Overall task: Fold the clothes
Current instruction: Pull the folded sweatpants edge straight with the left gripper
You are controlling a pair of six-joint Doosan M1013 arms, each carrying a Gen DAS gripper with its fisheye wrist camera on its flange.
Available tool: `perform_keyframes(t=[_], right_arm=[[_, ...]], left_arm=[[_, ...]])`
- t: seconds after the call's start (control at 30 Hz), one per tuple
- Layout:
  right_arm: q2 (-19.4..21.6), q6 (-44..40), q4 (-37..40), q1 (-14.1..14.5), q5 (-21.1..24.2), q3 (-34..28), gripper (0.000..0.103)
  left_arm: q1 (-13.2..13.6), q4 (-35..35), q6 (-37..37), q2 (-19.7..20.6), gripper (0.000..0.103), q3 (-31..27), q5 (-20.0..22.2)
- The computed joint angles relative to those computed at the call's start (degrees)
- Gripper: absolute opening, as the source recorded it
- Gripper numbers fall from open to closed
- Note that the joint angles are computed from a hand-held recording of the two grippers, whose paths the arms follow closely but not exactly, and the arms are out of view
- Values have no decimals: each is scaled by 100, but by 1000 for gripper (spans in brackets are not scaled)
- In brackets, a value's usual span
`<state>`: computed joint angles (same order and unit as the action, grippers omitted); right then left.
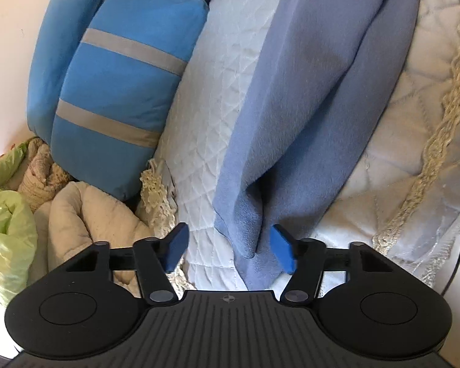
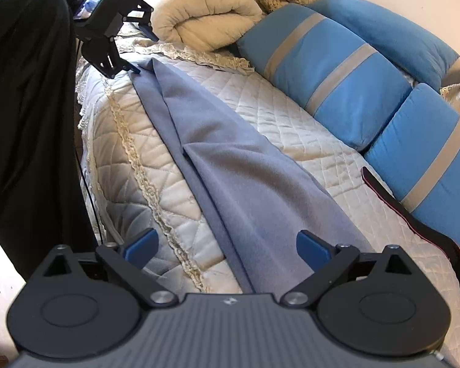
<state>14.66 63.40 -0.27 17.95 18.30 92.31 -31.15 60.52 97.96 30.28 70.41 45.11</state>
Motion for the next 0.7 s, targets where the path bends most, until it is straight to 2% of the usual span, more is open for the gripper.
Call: perform_keyframes(t=[0.03, 0.07, 0.1, 0.17, 0.23, 0.33, 0.43, 0.53, 0.7], right_arm=[[2, 8, -13, 0, 7, 0, 101], [2, 54, -62, 2, 19, -1, 101], [5, 162, -182, 8, 36, -4, 101], [23, 491, -528, 23, 66, -25, 101], [42, 720, -702, 22, 109, -60, 101], [49, 758, -643, 9, 119, -89, 101], [27, 584, -495, 2, 37, -62, 101], [-1, 431, -410, 1, -63, -12, 101], [-11, 527, -617, 15, -166, 25, 101]], left_arm=[[12, 13, 8, 12, 42, 5, -5], [24, 37, 10, 23, 20, 11, -10], [32, 137, -37, 24, 5, 23, -8], [48, 343, -121, 20, 3, 55, -17], [66, 645, -141, -79, 3, 203, -229], [101, 1108, -242, -239, 3, 416, -518], [103, 1432, -260, -334, 3, 567, -559], [125, 1483, -64, -388, 3, 687, -545], [150, 939, 394, -354, 3, 705, -476]])
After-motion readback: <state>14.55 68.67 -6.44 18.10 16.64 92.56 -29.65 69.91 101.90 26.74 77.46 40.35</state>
